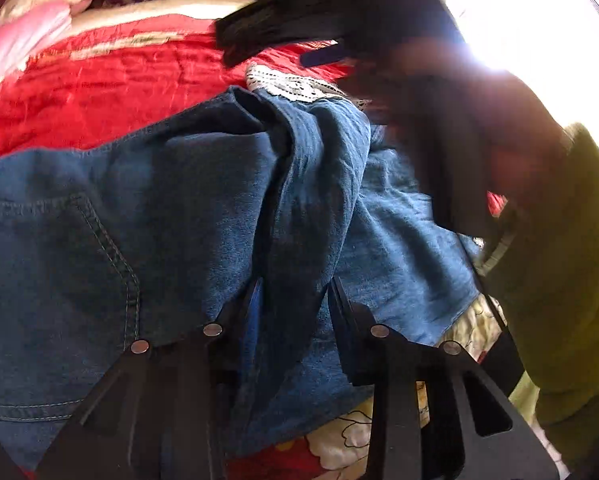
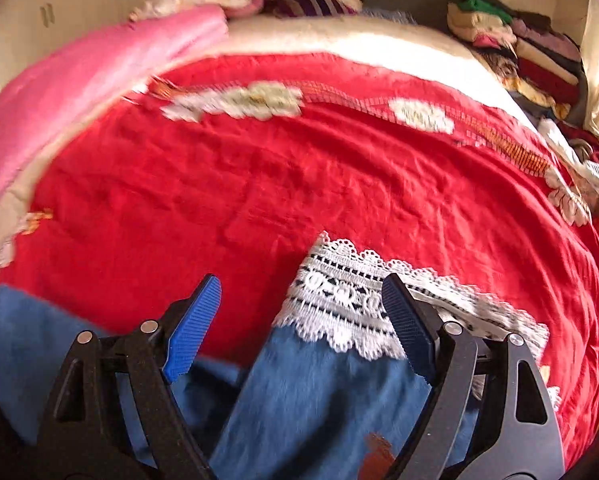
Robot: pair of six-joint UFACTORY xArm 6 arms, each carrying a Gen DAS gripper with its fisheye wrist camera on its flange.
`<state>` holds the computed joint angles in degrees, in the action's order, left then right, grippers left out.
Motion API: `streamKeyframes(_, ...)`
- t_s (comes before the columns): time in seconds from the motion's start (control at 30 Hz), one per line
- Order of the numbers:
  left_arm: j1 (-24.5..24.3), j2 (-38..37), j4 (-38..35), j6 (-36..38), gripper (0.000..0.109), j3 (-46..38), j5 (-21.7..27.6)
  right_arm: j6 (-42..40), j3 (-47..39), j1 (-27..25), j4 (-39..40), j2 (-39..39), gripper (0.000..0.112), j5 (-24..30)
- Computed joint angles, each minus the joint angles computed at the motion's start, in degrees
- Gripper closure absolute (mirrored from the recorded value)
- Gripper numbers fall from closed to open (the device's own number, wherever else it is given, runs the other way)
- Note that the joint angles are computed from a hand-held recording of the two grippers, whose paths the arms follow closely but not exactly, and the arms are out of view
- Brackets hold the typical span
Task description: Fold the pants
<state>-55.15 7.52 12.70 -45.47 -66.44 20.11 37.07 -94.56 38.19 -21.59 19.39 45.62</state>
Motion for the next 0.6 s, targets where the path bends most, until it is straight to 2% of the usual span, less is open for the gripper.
streamKeyframes(0.07, -0.12, 0.07, 0.22, 0.17, 0.078, -0.26, 0.26, 0.31, -3.0, -0.58, 0.91, 2.97, 0.039, 2.31)
streamKeyframes(0.1, -0.1, 0.05, -0.12, 0.44, 0.078, -0.23, 0.2, 0.5, -3.18, -0.95, 1.02, 3.42, 0.05, 2.51)
streamKeyframes(0.13, -0.07, -0.1, -0.38, 0.71, 0.078, -0.08, 0.1, 0.61, -2.93, -1.36, 1.08, 3.56, 0.083, 2.74)
streamKeyframes(0.17, 0.03, -0.37, -0.37, 0.9, 0.078, 0.09, 0.1, 1.06, -0.59, -2.01, 1.22, 2.29, 0.097, 1.13)
streamKeyframes(0.2, 0.03, -0.56, 1.15, 0.03, 0.078, 0.11, 0.31, 1.31, 1.87, -2.55, 1.94, 0.77, 0.102, -1.13)
streamKeyframes(0.23, 0.05, -0.58, 2.25, -0.62, 0.075, -0.05, 0.58, 1.69, 5.07, -3.2, 3.2, -1.45, 0.106, -3.94)
streamKeyframes(0.33, 0.24, -0.54, 5.24, -2.93, 0.071, -0.55, 0.85, 4.41, 15.05, -4.6, 3.39, -9.65, 0.107, -10.93)
streamKeyframes(0.37, 0.41, -0.52, 5.2, -2.96, 0.067, -0.58, 0.54, 5.36, 19.28, -5.15, 3.09, -13.53, 0.108, -13.34)
streamKeyframes(0.4, 0.61, -0.74, 6.26, -3.94, 0.056, -0.34, 0.08, 5.28, 21.67, -5.63, 3.68, -15.88, 0.108, -14.73)
streamKeyframes(0.43, 0.82, -0.84, 8.16, -5.54, 0.053, -0.4, -0.01, 5.31, 25.04, -6.14, 4.32, -19.14, 0.109, -16.41)
streamKeyframes(0.5, 0.93, -0.82, 11.4, -7.61, 0.053, -0.92, 0.42, 6.04, 30.3, -7.14, 4.97, -24.62, 0.109, -18.18)
streamKeyframes(0.53, 0.76, -0.88, 12.83, -8.4, 0.055, -1.08, 0.8, 6.62, 33.64, -7.69, 5.59, -28.07, 0.109, -19.22)
streamKeyframes(0.57, 0.62, -0.66, 14.66, -9.18, 0.063, -1.67, 1.8, 7.04, 35.69, -8.09, 6.04, -30.25, 0.109, -19.73)
streamKeyframes(0.6, 0.57, -0.45, 15.65, -9.37, 0.086, -2.04, 2.41, 8.43, 38.71, -8.37, 5.76, -33.49, 0.109, -20.24)
